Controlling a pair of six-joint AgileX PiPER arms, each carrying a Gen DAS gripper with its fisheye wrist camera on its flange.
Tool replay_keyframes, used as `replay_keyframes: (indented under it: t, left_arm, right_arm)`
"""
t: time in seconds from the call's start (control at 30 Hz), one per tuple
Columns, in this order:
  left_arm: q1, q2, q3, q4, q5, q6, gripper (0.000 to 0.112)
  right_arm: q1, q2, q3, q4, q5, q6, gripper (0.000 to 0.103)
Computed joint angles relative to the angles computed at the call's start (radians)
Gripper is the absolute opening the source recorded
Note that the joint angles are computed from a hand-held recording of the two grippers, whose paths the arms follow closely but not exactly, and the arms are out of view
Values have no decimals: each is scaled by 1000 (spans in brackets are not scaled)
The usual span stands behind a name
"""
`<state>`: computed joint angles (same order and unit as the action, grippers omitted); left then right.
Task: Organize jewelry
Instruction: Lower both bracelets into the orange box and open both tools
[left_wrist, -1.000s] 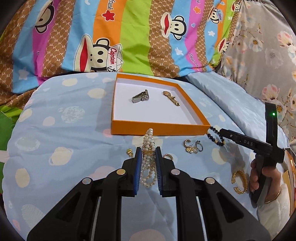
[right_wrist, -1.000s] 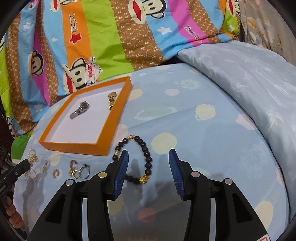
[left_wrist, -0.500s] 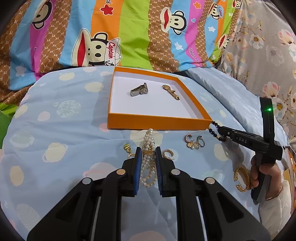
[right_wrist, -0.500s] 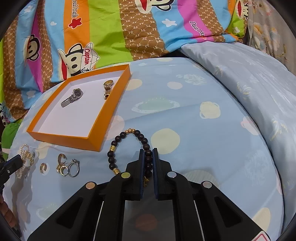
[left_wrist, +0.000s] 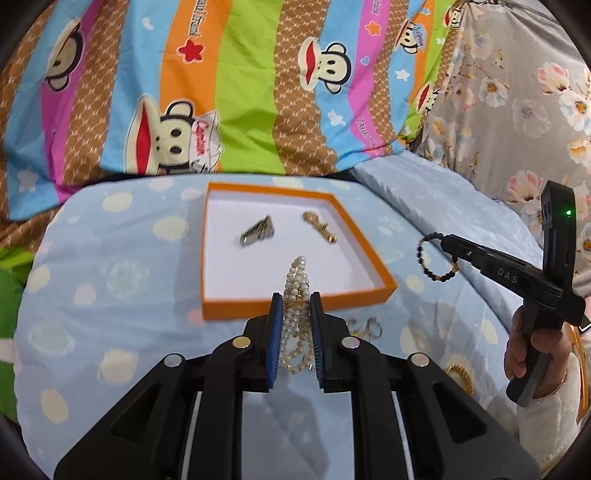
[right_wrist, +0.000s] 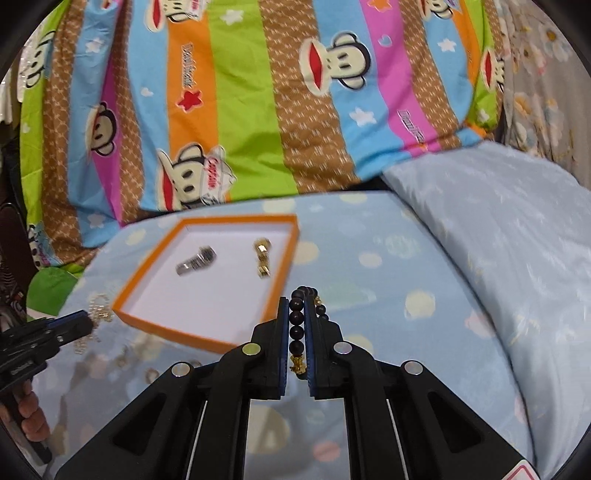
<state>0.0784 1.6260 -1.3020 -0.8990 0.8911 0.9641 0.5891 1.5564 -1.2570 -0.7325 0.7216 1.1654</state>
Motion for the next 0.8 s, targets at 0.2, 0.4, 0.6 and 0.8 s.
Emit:
replay_keyframes:
  t: [0.2, 0.4, 0.6, 0.8]
  left_arm:
    - [-99, 153, -222, 55, -9, -116, 14]
    - [-166, 343, -376, 199, -28, -282, 14]
    - [-181, 380, -363, 272, -121, -325, 16]
    - [-184, 288, -225, 328, -362, -395, 64]
  right_arm:
    - [-70, 155, -237, 244, -88, -265, 7]
    - [-132, 331, -328, 473, -113, -441, 7]
    - [-117, 390, -325, 308, -68, -312, 14]
    - [-107, 332, -292, 192, -77, -204, 31]
